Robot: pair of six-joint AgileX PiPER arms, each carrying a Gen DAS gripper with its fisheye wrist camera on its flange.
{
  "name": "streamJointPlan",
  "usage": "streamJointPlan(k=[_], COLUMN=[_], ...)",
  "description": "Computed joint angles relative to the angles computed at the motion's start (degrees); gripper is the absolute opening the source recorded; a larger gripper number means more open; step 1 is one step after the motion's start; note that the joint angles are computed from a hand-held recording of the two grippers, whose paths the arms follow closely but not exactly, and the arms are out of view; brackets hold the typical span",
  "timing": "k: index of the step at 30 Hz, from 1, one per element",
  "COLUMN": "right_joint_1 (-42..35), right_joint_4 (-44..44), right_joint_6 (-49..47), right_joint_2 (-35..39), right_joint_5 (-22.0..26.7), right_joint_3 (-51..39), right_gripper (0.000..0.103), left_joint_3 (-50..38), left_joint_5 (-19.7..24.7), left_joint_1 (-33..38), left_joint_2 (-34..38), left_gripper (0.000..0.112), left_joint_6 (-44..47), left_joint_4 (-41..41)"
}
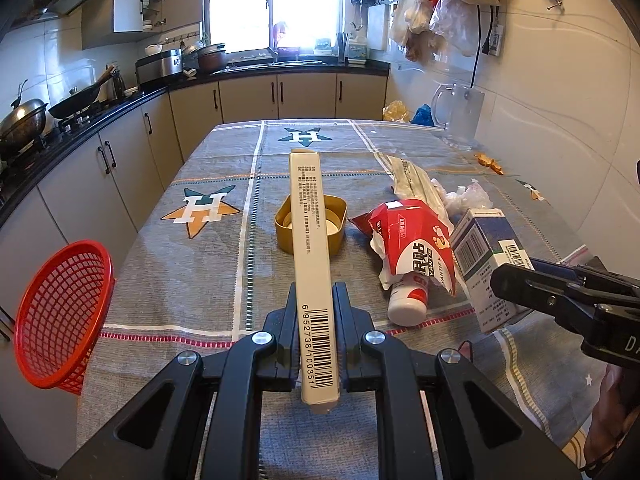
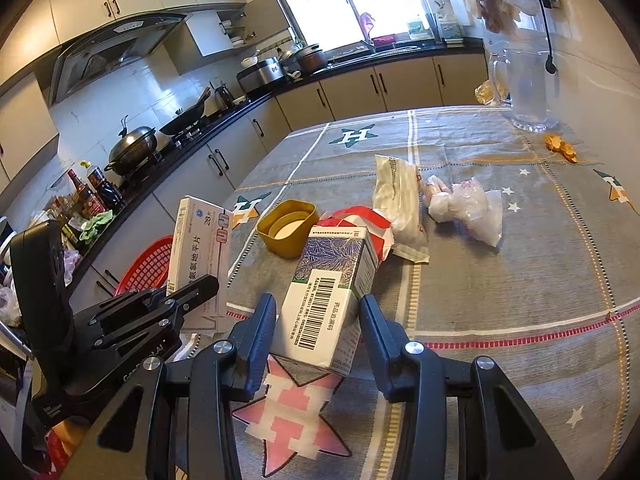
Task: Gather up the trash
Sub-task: 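Lift both boxes and carry them toward the red basket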
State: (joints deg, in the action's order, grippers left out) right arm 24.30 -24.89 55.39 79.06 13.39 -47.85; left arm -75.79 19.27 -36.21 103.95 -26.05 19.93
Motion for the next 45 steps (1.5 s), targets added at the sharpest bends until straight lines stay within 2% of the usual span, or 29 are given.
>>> streamJointPlan(k=[13,25,45], right_joint_1=[0.76,1.12,4.09], right_joint_4=[-0.76,2.00,8.17], right_joint_6=[0.79,-2.39,-10.45], right_joint_2=[0.43,2.16,10.09], right_joint_5=[0.13,0.15,3.00], right_joint_3=[-0.29,-2.05,-11.80], right_gripper=[0.047,0.047,0.045], left_joint_3=[0.34,1.48,5.83], left_joint_5=[-0.08,-0.70,-4.01], left_joint_1=[-0.04,1.00,7.04], left_joint_2=[-0.29,-1.40,-5.24], left_gripper=[0.013,0.013,0.013], left_joint_6=[-1.03,-0.30,5.47], left_joint_4=[1.03,0.03,-6.66])
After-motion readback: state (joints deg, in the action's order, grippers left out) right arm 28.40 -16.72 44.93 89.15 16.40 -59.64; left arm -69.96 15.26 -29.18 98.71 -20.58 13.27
